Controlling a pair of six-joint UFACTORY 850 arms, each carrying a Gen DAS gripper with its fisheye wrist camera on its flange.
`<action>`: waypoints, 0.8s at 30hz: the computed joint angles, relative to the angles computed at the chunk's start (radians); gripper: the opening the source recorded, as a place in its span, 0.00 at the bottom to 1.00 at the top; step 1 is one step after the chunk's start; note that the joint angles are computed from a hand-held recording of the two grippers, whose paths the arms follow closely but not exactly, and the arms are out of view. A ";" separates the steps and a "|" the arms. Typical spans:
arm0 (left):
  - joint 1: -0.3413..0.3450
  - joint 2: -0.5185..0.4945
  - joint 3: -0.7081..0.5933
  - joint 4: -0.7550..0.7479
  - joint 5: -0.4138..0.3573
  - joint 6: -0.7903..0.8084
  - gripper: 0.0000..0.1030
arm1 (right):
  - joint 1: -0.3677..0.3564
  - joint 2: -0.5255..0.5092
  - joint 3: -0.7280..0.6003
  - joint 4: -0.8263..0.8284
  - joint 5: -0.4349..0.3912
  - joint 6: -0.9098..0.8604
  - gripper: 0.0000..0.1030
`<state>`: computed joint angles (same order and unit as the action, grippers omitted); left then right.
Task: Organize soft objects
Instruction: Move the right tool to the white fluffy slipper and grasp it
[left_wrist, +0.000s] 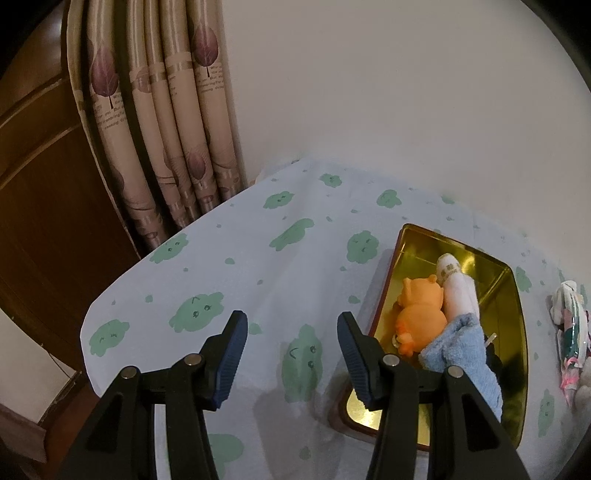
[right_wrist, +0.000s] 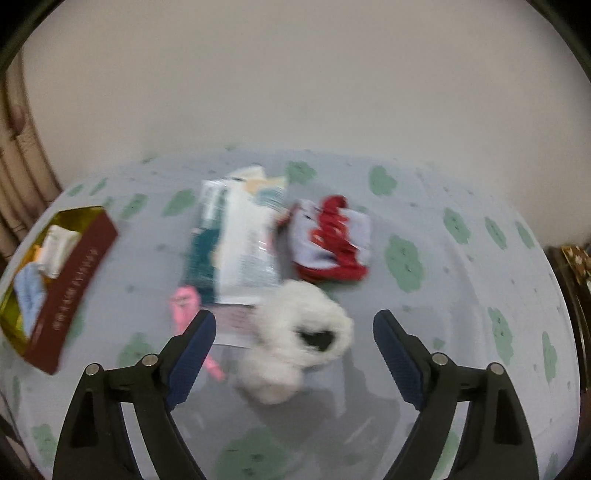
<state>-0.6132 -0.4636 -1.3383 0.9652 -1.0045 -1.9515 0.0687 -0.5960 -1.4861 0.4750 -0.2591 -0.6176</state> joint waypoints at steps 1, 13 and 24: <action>-0.003 0.000 -0.001 0.006 -0.006 -0.004 0.50 | -0.003 -0.012 -0.009 -0.008 -0.001 0.007 0.84; -0.018 -0.030 -0.035 0.019 -0.055 0.022 0.50 | -0.036 -0.117 -0.112 0.221 -0.130 -0.183 0.58; -0.046 -0.060 -0.080 -0.009 -0.050 0.106 0.50 | -0.097 -0.034 -0.012 0.571 -0.122 -0.490 0.50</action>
